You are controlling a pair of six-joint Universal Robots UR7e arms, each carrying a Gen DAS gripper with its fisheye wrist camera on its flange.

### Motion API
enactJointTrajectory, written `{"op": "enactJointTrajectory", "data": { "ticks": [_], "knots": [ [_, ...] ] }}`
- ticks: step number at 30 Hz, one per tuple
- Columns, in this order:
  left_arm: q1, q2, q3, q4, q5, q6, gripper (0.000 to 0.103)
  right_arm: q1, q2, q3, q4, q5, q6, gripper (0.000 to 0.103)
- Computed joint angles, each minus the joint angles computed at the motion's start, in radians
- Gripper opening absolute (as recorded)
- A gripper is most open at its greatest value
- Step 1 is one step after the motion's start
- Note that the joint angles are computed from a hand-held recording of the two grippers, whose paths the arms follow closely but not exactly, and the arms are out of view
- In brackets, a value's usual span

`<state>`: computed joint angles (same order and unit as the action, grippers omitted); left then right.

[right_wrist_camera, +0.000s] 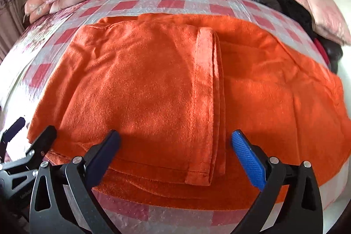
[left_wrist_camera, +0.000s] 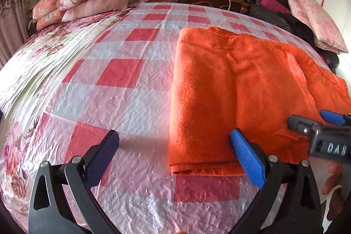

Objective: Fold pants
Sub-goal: 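Open both grippers and release the folded pants onto the sheet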

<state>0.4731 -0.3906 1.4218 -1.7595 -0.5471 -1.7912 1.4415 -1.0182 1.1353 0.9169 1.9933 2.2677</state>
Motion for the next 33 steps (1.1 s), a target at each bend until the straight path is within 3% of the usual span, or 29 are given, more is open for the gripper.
{"op": "enactJointTrajectory", "data": {
  "ticks": [2,3,5,7,9,12,14,16,19,21,22,24,26,28,30,33],
  "knots": [
    [-0.002,-0.004,0.010,-0.012,0.001,0.020,0.102,-0.005,0.004,-0.011,0.022,-0.015,0.007,0.099],
    [-0.002,0.001,-0.010,0.045,0.002,-0.012,0.102,-0.005,0.000,-0.004,0.015,-0.015,-0.008,0.099],
    [-0.001,0.023,-0.076,0.221,-0.004,-0.109,0.102,-0.005,0.001,-0.007,0.022,-0.016,-0.006,0.099],
    [0.002,0.028,-0.109,0.319,-0.021,-0.165,0.102,-0.006,0.001,-0.009,0.026,-0.022,-0.009,0.099],
    [0.003,0.048,-0.168,0.520,-0.036,-0.276,0.102,-0.011,-0.003,-0.004,0.025,-0.034,-0.018,0.099],
    [0.014,0.068,-0.251,0.762,-0.108,-0.437,0.099,-0.013,-0.011,0.008,0.011,-0.040,-0.026,0.099],
    [0.007,0.059,-0.266,0.837,-0.096,-0.497,0.096,-0.014,-0.014,0.012,0.007,-0.043,-0.027,0.099],
    [-0.001,0.019,-0.222,0.744,-0.023,-0.440,0.096,-0.014,-0.015,0.014,0.006,-0.041,-0.027,0.099],
    [0.013,-0.009,-0.158,0.439,0.078,-0.141,0.096,-0.013,-0.014,0.013,0.008,-0.037,-0.029,0.099],
    [0.037,0.018,-0.175,0.292,0.071,0.068,0.096,-0.012,-0.012,0.011,0.008,-0.036,-0.029,0.099],
    [0.057,0.034,-0.194,0.277,0.051,0.144,0.095,-0.012,-0.012,0.011,0.009,-0.036,-0.030,0.099],
    [0.083,0.040,-0.205,0.310,0.037,0.169,0.097,-0.013,-0.011,0.009,0.010,-0.037,-0.030,0.099],
    [0.097,0.032,-0.234,0.449,0.022,0.041,0.097,-0.015,-0.014,0.011,0.008,-0.042,-0.035,0.099],
    [0.109,0.012,-0.236,0.505,0.042,-0.004,0.094,-0.019,-0.019,0.017,0.003,-0.051,-0.041,0.099],
    [0.113,-0.012,-0.210,0.395,0.085,0.078,0.094,-0.019,-0.019,0.017,0.002,-0.052,-0.041,0.099],
    [0.141,-0.002,-0.207,0.110,0.111,0.387,0.095,-0.017,-0.016,0.013,0.009,-0.047,-0.040,0.099]
  ]
}}
